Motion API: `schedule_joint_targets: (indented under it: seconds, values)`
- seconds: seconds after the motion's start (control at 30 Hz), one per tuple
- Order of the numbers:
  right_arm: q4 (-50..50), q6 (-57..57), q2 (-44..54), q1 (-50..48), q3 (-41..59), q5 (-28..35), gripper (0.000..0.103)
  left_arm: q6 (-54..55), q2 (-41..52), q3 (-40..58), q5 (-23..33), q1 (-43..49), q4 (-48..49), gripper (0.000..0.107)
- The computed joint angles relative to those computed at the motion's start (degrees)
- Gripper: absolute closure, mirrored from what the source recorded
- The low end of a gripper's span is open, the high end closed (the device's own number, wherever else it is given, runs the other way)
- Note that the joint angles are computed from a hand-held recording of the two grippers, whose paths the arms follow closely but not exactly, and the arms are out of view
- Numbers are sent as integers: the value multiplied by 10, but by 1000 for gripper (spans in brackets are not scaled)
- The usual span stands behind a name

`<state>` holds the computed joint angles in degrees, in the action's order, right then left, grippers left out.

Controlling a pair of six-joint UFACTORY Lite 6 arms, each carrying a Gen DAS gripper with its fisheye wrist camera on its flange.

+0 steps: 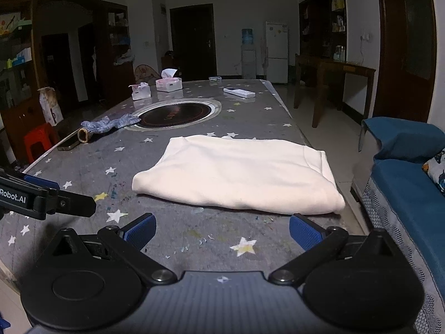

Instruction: Fold clothes

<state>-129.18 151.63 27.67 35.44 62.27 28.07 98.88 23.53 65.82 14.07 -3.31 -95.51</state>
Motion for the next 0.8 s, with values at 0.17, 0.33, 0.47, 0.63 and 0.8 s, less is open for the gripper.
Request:
schedule_joint_targets:
  seconds: [0.17,0.33,0.47,0.63,0.8]
  values:
    - [11,-3,-11,8,-14,12,0,35,-19,-24,1,-2,-34,4]
    - [13,-1,-19,15,-28,24,0,68,-35,-44,0,-6,-65,4]
    - [15,0,-26,22,-39,35,0,89,-46,-57,0,-11,-86,4]
    - [21,-3,-38,27,-52,43,0,124,-61,-74,0,-13,-119,4]
    - [27,-6,-42,32,-57,49,0,139,-74,-85,1,-15,-136,4]
